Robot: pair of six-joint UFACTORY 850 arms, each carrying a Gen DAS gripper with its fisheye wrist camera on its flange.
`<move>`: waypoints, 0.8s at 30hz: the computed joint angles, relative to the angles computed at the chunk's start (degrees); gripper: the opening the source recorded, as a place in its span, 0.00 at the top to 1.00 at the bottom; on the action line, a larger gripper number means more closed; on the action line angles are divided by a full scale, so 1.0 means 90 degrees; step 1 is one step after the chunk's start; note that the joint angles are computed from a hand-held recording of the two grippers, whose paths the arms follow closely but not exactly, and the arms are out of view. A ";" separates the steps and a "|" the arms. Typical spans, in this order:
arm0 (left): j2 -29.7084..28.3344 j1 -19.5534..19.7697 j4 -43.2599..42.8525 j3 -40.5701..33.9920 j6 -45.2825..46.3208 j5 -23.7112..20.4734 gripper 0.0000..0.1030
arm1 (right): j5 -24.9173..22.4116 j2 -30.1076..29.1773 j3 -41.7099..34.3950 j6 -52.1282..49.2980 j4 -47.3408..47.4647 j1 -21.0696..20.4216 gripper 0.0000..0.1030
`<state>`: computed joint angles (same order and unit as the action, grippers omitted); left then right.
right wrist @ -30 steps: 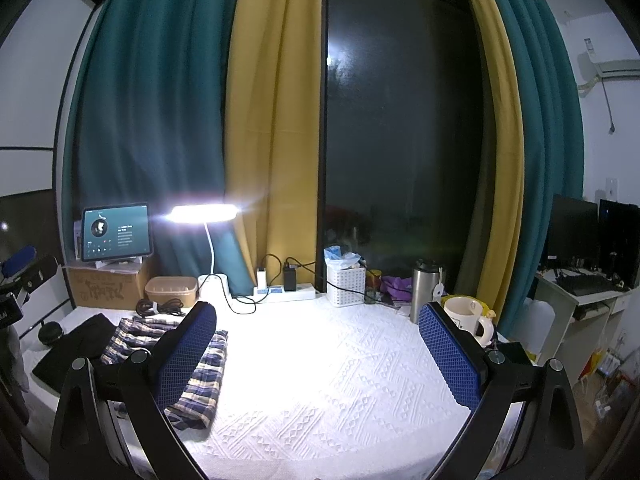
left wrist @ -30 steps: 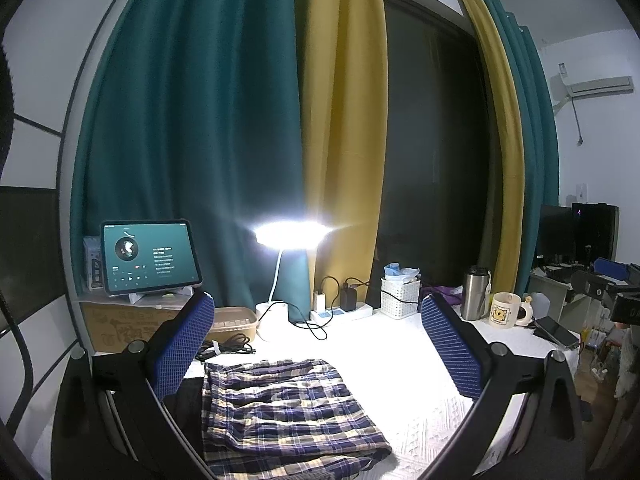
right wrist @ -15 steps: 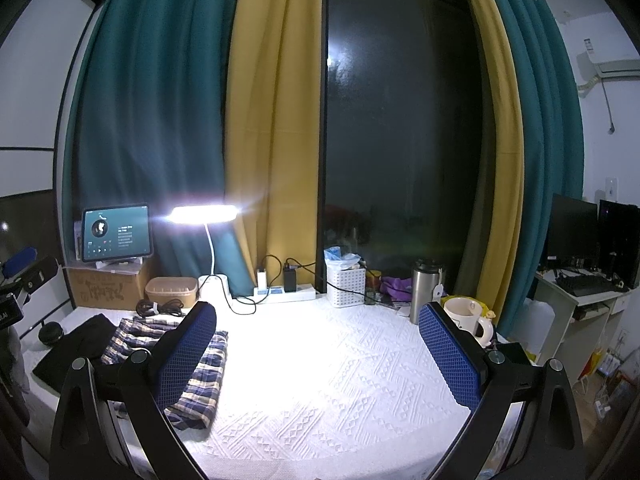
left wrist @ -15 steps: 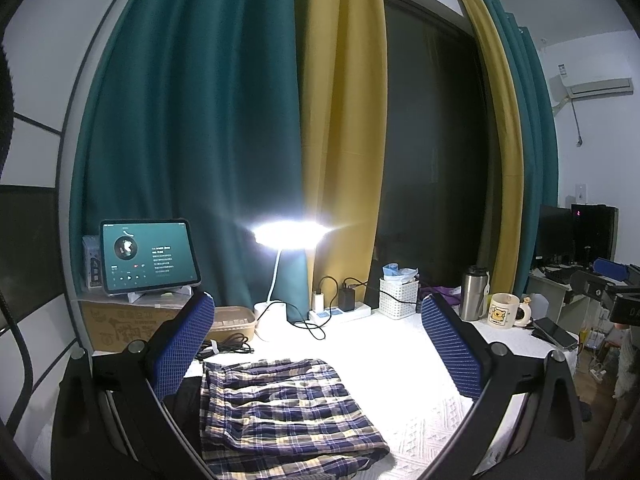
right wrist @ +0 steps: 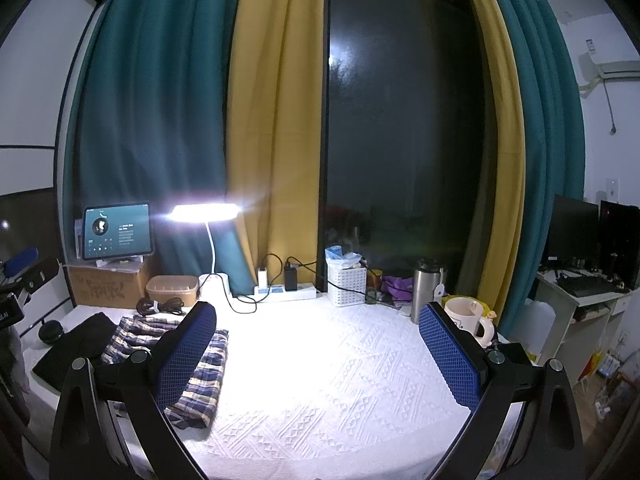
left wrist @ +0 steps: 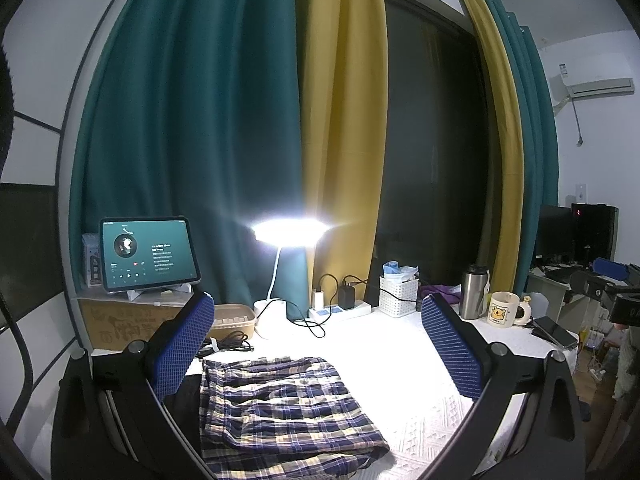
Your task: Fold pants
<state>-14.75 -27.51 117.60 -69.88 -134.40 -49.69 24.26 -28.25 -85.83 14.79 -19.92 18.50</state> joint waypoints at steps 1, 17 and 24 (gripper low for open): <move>0.0006 -0.0003 -0.0011 -0.0003 0.0012 0.0008 0.01 | 0.0003 -0.0002 -0.0002 0.0009 -0.0011 -0.0001 0.01; -0.0041 -0.0003 -0.0035 -0.0069 0.0021 0.0135 0.01 | 0.0007 0.0005 0.0009 0.0035 -0.0041 -0.0005 0.01; -0.0063 0.0005 -0.0027 -0.0093 0.0015 0.0152 0.01 | 0.0005 0.0003 0.0006 0.0020 -0.0025 0.0000 0.01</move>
